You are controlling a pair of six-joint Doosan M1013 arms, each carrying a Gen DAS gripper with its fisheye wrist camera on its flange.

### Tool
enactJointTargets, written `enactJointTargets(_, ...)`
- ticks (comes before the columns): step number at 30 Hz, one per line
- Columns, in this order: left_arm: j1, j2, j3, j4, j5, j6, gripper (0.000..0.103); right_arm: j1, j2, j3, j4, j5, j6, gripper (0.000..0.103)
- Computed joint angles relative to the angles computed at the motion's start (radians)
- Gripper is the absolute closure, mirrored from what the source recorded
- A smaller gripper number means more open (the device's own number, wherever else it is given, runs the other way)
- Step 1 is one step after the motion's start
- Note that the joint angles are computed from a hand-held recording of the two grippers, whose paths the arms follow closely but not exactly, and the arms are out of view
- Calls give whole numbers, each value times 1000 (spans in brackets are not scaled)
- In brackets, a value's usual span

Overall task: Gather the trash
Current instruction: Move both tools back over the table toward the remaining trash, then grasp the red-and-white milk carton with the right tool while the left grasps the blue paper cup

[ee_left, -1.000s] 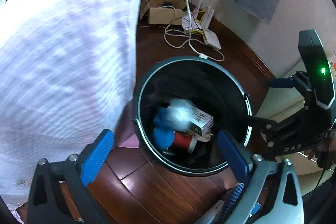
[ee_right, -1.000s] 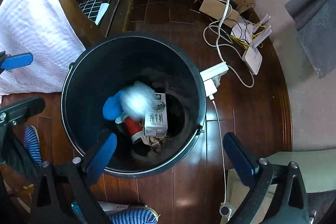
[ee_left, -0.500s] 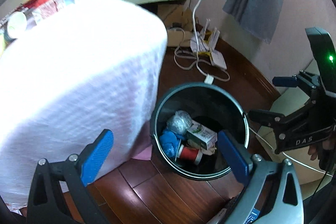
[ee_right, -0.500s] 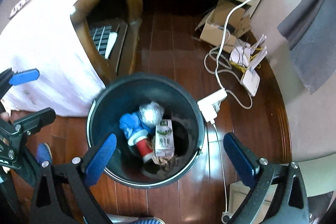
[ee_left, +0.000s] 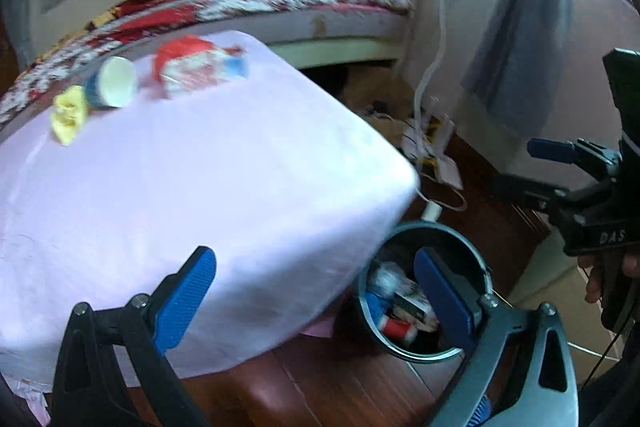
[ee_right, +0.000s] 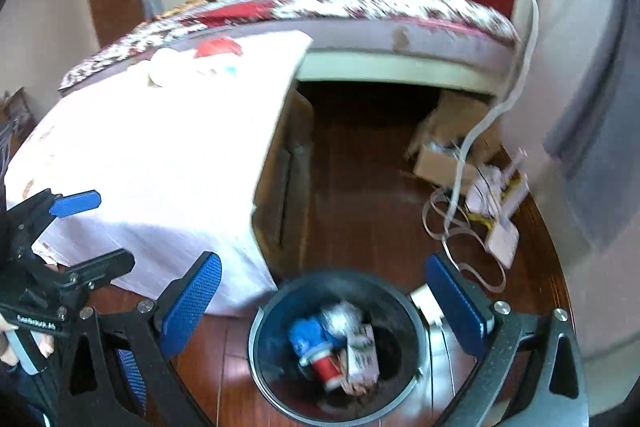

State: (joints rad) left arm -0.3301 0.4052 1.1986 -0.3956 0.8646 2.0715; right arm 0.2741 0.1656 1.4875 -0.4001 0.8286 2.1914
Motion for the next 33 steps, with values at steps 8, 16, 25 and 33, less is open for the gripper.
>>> enactJointTargets(8,62,38,-72,24,-27,-52,4,25,119,-185,34,1,-115,0)
enactJointTargets(16,114,98,-168,86,-32,-122,11,26,234,-359,77,48,-168,0)
enactJointTargets(25,138,206,-322,138,18,-202,13,-4,394,-586,159,143,-336,0)
enactJointTargets(33,133,309,-477,144,90,-243,18,-50,581,-863,274,278,-453,0)
